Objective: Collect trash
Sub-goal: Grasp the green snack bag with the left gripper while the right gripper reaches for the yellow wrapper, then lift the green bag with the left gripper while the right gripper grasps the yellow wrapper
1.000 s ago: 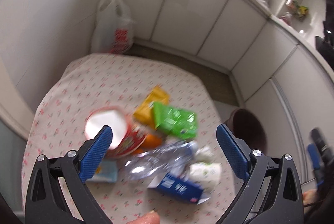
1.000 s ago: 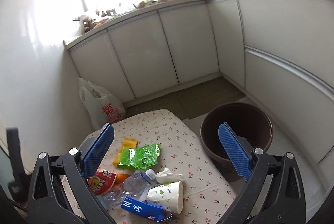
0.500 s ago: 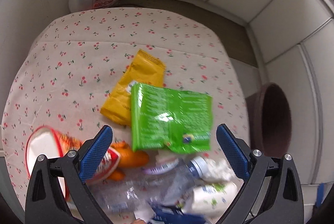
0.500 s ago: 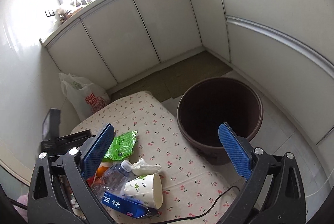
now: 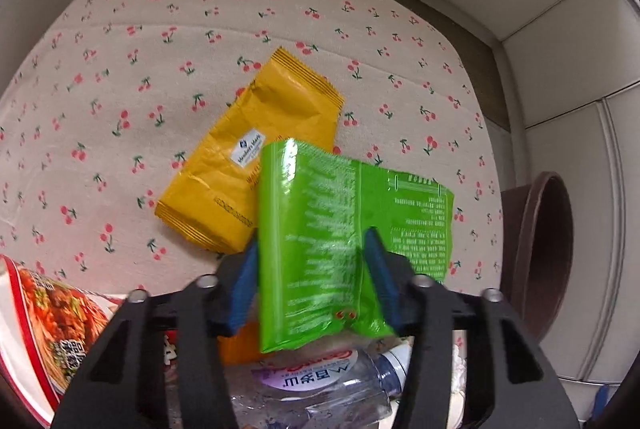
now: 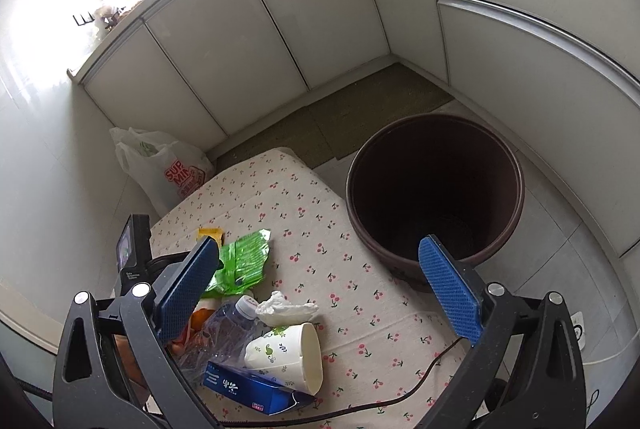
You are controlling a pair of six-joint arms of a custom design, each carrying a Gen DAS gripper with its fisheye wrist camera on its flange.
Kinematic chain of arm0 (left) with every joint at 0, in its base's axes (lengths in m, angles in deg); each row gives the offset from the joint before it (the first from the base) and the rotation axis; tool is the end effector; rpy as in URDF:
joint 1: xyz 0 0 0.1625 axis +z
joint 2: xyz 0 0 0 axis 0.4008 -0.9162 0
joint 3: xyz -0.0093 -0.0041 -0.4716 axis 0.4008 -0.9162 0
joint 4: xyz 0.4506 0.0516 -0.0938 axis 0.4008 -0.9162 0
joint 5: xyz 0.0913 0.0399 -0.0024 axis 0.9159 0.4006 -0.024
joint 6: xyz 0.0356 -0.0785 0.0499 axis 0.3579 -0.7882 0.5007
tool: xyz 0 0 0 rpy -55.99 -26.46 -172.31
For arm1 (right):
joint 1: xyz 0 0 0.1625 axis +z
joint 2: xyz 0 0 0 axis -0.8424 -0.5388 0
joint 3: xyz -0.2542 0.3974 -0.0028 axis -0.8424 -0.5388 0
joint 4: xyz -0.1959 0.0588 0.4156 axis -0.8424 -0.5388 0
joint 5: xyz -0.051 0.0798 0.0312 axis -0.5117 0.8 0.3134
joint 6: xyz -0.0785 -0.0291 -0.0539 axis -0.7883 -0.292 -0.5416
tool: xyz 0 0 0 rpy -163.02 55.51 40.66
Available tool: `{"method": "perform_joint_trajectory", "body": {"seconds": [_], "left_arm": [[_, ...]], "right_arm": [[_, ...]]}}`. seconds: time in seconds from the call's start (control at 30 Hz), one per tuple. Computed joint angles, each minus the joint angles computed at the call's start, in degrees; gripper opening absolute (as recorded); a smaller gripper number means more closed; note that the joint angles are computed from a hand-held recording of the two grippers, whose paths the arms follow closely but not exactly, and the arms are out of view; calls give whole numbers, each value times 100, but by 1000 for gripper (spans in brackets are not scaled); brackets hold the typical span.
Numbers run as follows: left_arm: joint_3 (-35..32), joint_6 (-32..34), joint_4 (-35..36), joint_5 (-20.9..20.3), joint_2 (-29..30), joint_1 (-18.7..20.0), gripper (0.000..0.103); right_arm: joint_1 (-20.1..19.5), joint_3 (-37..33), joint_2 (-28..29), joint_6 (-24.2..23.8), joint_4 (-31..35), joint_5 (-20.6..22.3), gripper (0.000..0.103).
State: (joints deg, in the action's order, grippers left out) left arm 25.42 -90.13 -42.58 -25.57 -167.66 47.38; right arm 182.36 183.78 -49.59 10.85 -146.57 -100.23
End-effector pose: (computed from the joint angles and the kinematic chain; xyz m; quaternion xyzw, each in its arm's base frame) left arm -0.0157 -0.6280 0.3631 -0.1034 0.9485 -0.1683 0.2478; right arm 0.4066 -0.4717 0.1092 0.0049 -0.8968 0.3895 0.2101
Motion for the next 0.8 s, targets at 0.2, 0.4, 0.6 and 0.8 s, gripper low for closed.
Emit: {"method": "perform_joint_trajectory", "body": {"seconds": [0.2, 0.4, 0.6, 0.8], "left_arm": [[485, 313, -762, -546, -465, 38, 11], [1061, 596, -1493, -779, -1187, -230, 5], [1838, 1017, -2172, 138, -2429, -978, 5], [2416, 1718, -2986, 1474, -3558, -1626, 5]], "right_arm": [[14, -112, 117, -41, 207, -68, 96], [-39, -220, 211, 105, 392, 2, 96], [-2, -668, 566, -283, 754, 110, 96], [-184, -1736, 1194, -414, 2191, 1079, 96]]}}
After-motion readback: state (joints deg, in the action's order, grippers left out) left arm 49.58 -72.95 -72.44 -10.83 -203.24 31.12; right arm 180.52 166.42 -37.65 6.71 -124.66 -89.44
